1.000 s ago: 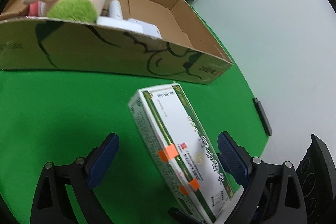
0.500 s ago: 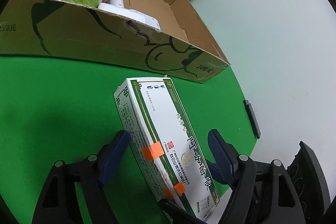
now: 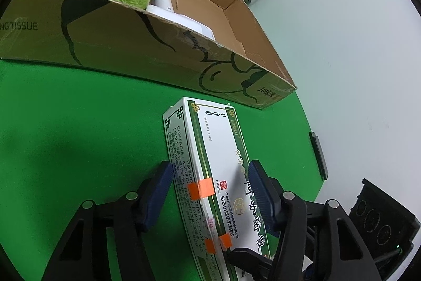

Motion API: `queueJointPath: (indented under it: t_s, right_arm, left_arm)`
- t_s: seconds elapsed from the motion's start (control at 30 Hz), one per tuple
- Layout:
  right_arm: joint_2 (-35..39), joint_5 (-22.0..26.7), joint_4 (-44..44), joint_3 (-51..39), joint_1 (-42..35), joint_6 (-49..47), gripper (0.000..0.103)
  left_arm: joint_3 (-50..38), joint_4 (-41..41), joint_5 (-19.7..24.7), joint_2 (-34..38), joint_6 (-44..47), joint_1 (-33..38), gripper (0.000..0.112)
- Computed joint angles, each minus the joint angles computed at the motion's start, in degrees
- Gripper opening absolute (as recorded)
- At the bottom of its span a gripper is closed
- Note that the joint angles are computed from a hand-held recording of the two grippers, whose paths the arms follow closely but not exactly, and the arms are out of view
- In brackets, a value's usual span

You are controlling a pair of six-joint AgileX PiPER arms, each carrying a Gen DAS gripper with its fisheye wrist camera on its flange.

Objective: Organize objects
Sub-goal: 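Close the right gripper on the medicine box's long sides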

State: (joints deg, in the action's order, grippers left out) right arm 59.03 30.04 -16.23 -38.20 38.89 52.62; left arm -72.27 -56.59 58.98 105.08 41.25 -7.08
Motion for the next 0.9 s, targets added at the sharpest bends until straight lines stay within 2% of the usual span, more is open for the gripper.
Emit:
queueJointPath:
  t_s: [0.1, 0.2, 0.27, 0.37, 0.47, 0.6, 0.67, 0.9]
  right_arm:
    - [1.1, 0.9, 0.6, -1.1, 0.4, -0.1, 0.055]
    - [3.3, 5.5, -6.8, -4.0, 5.2, 5.6, 0.057]
    - [5.9, 9.7, -12.4, -6.5, 9.4, 9.9, 0.065]
    - [9.6, 14.8, -20.3, -8.8, 15.6, 16.0, 0.071]
    - [9.4, 15.6, -21.5, -8.4, 17.1, 17.7, 0.072]
    - [8.8, 13.9, -19.2, -8.0, 15.2, 15.0, 0.074]
    - [8.6, 15.1, -20.7, -7.8, 16.1, 16.3, 0.079]
    - [8.3, 19.3, -24.7, -8.1, 18.7, 17.7, 0.079]
  left_arm:
    - [-0.9, -0.1, 1.0, 0.8, -0.8, 0.3, 0.057]
    - [-0.9, 0.3, 1.1, 0.7, -1.4, -0.2, 0.057]
    - [-1.6, 0.8, 2.0, 0.9, -1.9, 0.3, 0.057]
    - [-3.3, 1.5, 4.7, 1.9, -2.2, 1.3, 0.057]
    - [-4.3, 1.1, 6.9, 3.0, -2.0, 2.2, 0.057]
    - [-5.1, 1.2, 8.1, 3.6, -2.2, 2.4, 0.057]
    - [-5.7, 1.5, 8.3, 3.8, -2.6, 2.3, 0.057]
    - [-6.9, 1.6, 9.8, 4.4, -2.9, 3.2, 0.057]
